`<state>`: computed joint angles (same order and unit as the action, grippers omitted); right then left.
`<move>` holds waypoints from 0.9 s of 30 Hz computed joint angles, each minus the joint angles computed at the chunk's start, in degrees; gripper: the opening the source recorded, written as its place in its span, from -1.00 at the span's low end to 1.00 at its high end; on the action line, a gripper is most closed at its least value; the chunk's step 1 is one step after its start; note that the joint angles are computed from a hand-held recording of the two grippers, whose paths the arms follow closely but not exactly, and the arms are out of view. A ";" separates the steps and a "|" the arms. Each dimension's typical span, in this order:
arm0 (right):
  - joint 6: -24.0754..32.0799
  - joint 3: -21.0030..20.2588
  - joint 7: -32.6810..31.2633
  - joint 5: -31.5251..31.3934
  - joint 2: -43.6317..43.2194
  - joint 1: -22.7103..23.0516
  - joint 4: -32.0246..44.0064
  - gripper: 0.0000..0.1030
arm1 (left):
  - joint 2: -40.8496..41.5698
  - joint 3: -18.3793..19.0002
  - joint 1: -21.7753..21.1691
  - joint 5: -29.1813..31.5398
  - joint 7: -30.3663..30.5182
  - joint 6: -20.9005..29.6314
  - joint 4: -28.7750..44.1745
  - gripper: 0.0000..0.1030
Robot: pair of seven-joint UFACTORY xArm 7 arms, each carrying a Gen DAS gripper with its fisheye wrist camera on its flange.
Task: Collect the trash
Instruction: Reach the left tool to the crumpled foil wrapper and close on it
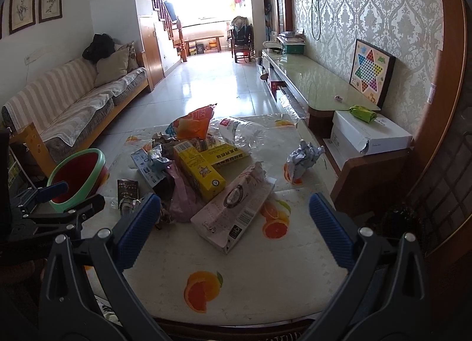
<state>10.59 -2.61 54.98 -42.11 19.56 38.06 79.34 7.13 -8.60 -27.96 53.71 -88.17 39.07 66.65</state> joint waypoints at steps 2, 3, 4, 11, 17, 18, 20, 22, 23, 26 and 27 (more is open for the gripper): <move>-0.39 -0.26 0.47 0.35 -0.22 -0.42 -0.79 0.93 | 3.85 0.51 0.93 -3.18 2.81 -1.98 2.51 0.85; -0.69 -0.30 0.46 0.60 -0.30 -0.78 -1.14 0.93 | 5.62 0.95 0.90 -4.32 4.05 -2.27 3.87 0.85; -0.92 -0.34 0.41 0.84 -0.39 -1.07 -1.46 0.93 | 7.41 1.44 0.73 -5.54 5.51 -2.16 5.41 0.85; -2.19 -1.42 0.69 1.74 -0.72 -2.37 -3.66 0.93 | 15.99 4.89 -0.70 -15.61 13.26 -0.16 12.90 0.84; -2.13 -2.08 0.20 2.76 -0.18 -3.41 -4.49 0.93 | 19.08 6.59 -1.46 -21.70 17.38 1.26 15.77 0.50; -2.18 -2.39 0.25 2.64 -0.02 -3.41 -4.47 0.93 | 19.19 6.92 -1.74 -21.93 17.43 1.29 15.89 0.46; -2.35 -2.48 -0.28 3.02 0.49 -3.82 -4.33 0.93 | 19.40 7.16 -1.98 -22.88 17.87 2.01 16.16 0.17; -2.10 -1.51 -2.14 4.57 0.99 -4.75 -4.20 0.93 | 19.18 7.46 -2.27 -22.97 17.94 1.90 15.75 0.06; -1.88 -0.32 -4.01 6.19 1.38 -5.71 -3.99 0.93 | 18.93 7.46 -2.26 -23.10 18.06 1.54 15.32 0.03; -1.82 2.21 -9.23 11.01 2.98 -7.45 -2.94 0.93 | 17.93 7.70 -2.86 -22.11 17.88 1.37 14.18 -0.14; -1.63 3.30 -11.26 12.99 3.77 -8.08 -2.11 0.93 | 17.34 7.68 -3.09 -21.64 17.74 1.12 13.50 -0.17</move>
<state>8.96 0.68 43.73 -29.12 23.33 29.98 77.23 24.47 -0.92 -31.05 32.08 -70.43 40.20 80.15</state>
